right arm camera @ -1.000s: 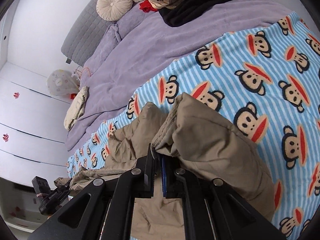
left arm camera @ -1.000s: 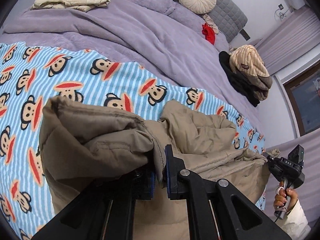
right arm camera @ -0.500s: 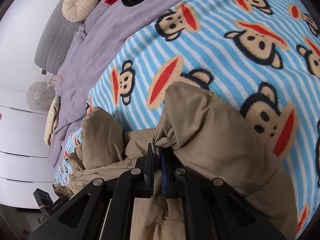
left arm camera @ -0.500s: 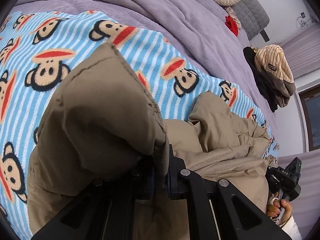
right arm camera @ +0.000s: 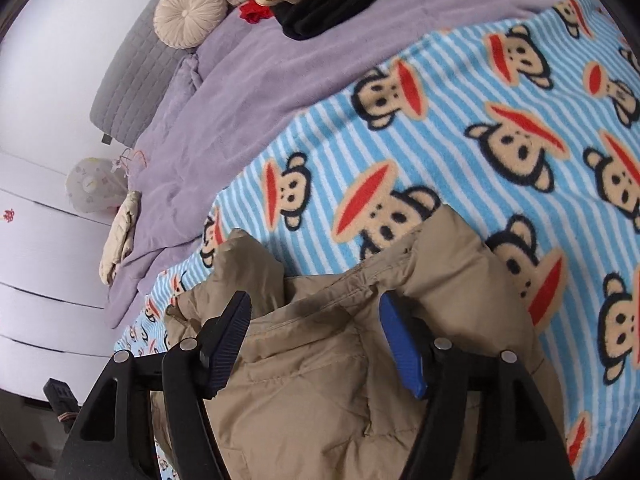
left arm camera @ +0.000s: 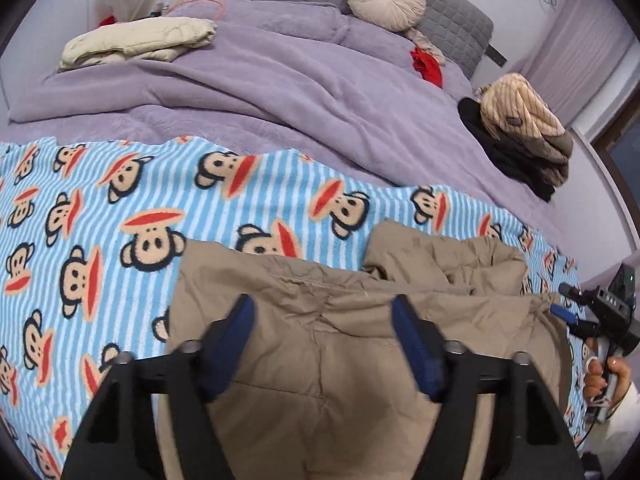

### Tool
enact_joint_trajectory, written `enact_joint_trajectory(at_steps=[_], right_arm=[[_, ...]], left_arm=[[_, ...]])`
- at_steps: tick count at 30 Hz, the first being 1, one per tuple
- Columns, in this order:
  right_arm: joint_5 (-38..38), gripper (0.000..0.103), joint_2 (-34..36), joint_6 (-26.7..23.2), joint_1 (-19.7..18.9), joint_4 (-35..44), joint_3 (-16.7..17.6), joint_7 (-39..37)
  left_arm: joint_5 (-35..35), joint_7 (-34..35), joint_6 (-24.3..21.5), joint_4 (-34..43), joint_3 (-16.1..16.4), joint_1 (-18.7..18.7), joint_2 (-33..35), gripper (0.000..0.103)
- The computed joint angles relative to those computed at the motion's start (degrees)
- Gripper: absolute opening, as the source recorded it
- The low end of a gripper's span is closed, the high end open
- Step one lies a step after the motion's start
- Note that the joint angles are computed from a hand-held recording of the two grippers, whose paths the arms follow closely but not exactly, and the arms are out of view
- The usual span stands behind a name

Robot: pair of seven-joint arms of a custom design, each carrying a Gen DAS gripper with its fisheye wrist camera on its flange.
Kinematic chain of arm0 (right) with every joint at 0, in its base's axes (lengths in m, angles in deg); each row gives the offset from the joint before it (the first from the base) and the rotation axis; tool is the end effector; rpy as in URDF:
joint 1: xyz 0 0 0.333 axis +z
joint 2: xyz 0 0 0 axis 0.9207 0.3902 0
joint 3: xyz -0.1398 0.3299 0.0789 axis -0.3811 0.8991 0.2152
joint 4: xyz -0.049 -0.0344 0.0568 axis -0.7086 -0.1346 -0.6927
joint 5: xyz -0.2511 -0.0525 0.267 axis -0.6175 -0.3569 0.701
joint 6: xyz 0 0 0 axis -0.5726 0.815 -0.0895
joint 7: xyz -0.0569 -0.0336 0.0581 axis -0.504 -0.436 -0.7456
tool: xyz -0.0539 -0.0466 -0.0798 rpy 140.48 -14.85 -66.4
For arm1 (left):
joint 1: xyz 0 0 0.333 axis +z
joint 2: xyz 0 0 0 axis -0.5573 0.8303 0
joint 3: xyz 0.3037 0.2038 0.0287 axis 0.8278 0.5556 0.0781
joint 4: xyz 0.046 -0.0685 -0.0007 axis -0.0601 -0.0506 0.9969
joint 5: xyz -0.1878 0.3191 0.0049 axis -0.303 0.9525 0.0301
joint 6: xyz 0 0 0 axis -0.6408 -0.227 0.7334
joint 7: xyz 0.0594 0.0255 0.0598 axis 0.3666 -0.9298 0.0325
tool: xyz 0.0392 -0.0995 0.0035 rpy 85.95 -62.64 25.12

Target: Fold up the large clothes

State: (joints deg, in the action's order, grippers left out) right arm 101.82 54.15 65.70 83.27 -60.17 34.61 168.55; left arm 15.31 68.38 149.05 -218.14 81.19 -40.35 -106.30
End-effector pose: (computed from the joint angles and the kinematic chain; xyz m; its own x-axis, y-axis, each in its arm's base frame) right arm 0.4062 0.0172 0.5173 -0.2551 -0.8076 -0.5317 -0.8342 0.4619 -0.3014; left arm 0.4104 -0.1010 0.5233 0.0100 -0.9555 0.2949 -0.8778 -0.1496 -0.4550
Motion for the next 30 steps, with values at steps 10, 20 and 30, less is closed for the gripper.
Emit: enact_joint_trajectory(at_steps=[10,20,30], right_arm=[[-20.3,0.015,-0.2,-5.5,-4.1,-1.0,9.4,0.4],[-22.7,0.003,5.7,4.0,-7.5,-3.4,2.4,7.6],[-20.6,0.000,9.0,5.8,-8.3,-2.5,2.9,6.7]], left_arm=[[26.8,-18.5,4.4,-1.1,-13.0,10.0,6.2,0.029],[27.7,-18.8,10.4,-1.2,-5.5,4.9,13.9,0.029],[37.5,-28.9,10.4,-3.3,-5.6,7.7,8.1,0.029]])
